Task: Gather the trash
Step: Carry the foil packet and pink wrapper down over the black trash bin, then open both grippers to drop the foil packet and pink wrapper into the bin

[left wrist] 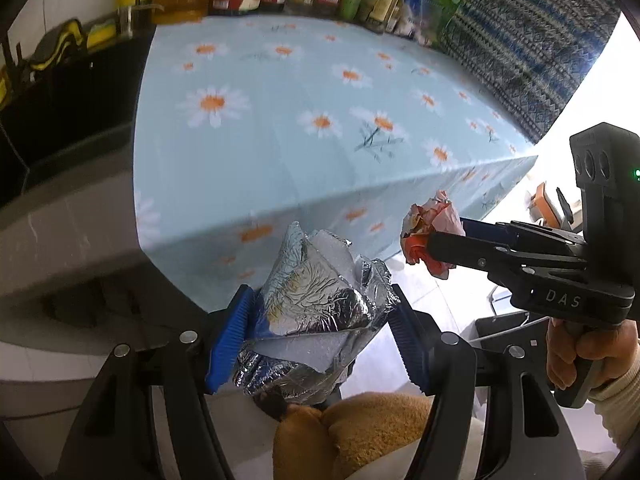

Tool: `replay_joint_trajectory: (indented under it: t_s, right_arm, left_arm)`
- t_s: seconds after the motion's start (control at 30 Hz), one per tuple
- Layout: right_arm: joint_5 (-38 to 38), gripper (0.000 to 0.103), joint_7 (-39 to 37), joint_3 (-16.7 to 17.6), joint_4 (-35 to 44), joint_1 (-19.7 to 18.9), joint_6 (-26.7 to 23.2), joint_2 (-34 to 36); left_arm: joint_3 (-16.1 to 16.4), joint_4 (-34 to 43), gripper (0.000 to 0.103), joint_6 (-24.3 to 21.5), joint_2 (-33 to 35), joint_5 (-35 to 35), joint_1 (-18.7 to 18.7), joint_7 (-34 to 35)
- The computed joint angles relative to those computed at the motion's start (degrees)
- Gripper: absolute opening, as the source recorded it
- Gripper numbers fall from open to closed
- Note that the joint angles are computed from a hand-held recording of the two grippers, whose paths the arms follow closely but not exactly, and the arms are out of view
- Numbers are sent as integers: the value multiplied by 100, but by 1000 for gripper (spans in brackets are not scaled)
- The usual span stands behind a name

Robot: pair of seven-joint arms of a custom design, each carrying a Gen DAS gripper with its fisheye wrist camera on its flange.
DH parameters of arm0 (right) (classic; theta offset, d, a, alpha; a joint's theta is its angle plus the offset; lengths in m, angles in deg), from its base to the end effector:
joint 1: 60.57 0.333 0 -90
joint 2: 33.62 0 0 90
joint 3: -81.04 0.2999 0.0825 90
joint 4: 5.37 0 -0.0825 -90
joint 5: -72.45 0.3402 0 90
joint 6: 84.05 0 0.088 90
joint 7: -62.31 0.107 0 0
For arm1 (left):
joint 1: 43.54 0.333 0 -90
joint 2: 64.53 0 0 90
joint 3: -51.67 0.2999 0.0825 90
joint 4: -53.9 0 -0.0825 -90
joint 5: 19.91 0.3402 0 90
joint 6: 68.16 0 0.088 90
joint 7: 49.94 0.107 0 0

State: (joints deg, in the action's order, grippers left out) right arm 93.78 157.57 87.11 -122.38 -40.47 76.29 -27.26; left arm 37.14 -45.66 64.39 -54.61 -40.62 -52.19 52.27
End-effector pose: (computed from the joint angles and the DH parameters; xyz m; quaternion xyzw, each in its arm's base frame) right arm 0.5267 0.2376 0.4686 -0.6833 0.6496 -0.0477 0.3299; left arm 0.5561 -0.2344 0.5192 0.5275 -0.8076 0.2636 0.0091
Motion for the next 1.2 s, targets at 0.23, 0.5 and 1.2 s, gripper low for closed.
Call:
replay_joint_trajectory:
  t_s: [0.23, 0.5, 1.2]
  right_arm:
    - [388, 42, -234, 71, -73, -15, -150, 131]
    - [858, 42, -589, 128, -39, -96, -377, 402]
    - [2595, 62, -1583, 325, 29, -419, -374, 777]
  left_arm:
    - [6, -231, 65, -107, 35, 7, -3, -151]
    - [-12, -382, 65, -337, 249, 37, 0, -419]
    - [-91, -193, 87, -399, 877, 665, -75, -1201]
